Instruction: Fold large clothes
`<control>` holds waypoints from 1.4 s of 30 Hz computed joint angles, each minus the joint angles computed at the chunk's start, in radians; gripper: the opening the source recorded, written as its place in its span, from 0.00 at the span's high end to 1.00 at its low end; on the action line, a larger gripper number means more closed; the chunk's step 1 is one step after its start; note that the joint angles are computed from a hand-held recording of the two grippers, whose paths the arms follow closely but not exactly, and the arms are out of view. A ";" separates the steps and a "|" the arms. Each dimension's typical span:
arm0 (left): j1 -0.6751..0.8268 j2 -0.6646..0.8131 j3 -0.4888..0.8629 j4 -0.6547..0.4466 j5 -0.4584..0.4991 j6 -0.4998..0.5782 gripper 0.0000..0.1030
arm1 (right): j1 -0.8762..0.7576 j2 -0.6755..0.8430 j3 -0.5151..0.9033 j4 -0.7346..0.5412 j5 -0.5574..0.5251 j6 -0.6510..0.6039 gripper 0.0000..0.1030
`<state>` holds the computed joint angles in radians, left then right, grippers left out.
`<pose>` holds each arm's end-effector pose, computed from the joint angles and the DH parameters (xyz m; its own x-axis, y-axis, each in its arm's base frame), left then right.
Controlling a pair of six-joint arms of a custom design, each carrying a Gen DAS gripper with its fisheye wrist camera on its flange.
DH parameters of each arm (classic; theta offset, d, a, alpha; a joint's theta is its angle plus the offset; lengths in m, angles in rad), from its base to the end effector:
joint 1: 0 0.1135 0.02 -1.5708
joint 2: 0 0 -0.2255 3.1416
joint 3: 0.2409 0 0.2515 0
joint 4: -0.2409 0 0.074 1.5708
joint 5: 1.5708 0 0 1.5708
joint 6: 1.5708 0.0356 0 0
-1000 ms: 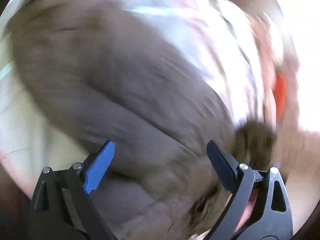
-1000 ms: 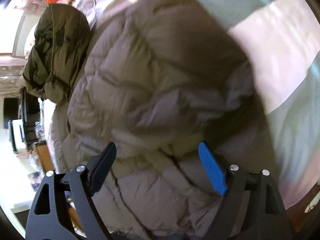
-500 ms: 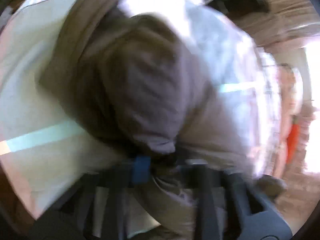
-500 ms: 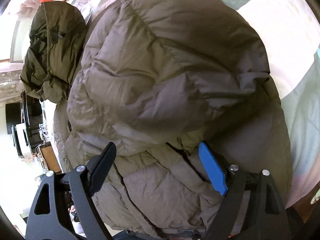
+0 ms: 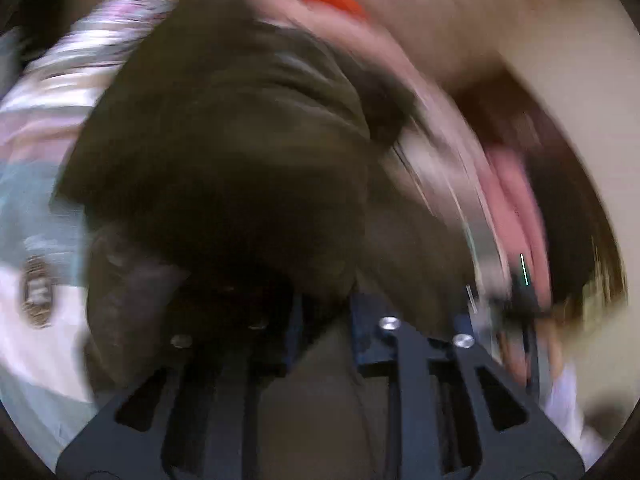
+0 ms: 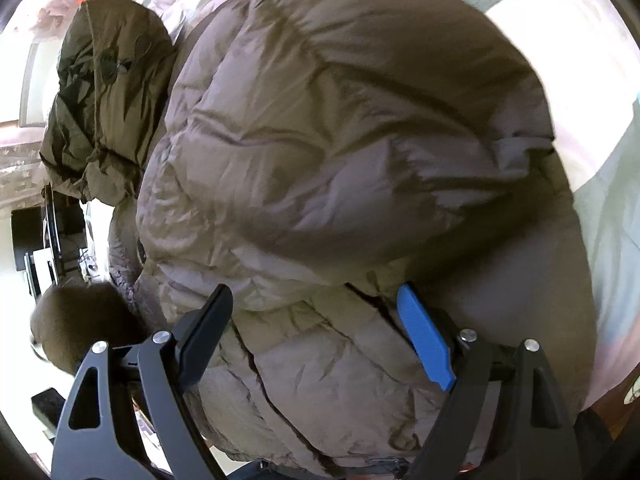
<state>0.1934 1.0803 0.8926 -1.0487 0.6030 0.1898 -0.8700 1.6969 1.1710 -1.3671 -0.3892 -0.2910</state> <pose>0.1990 0.0184 0.2282 -0.9058 -0.0190 -0.4234 0.1988 0.8631 -0.4642 0.1753 -0.1868 0.1651 -0.8110 0.5497 0.2001 0.5762 0.6915 0.4356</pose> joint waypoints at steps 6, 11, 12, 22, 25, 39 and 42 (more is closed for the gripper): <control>-0.164 -0.081 -0.010 0.039 -0.098 -0.107 0.21 | 0.015 -0.018 -0.006 -0.002 -0.071 -0.015 0.17; 0.012 0.082 -0.023 0.057 -0.227 -0.173 0.18 | 0.043 -0.057 -0.020 -0.008 -0.149 -0.032 0.13; 0.049 0.134 -0.018 0.052 -0.259 -0.184 0.18 | 0.057 -0.071 -0.029 -0.008 -0.156 -0.038 0.13; 0.352 0.423 0.023 0.054 -0.332 -0.153 0.18 | 0.418 -0.280 -0.240 0.099 -0.130 -0.001 0.87; 0.376 0.404 0.009 0.070 -0.359 -0.139 0.18 | 0.514 -0.389 -0.252 0.138 -0.154 0.035 0.94; 0.533 0.349 0.055 0.022 -0.245 -0.055 0.16 | 0.576 -0.579 -0.208 0.555 -0.148 0.333 0.86; 0.471 0.353 0.046 0.027 -0.224 -0.092 0.15 | 0.540 -0.420 -0.170 0.527 -0.088 0.375 0.51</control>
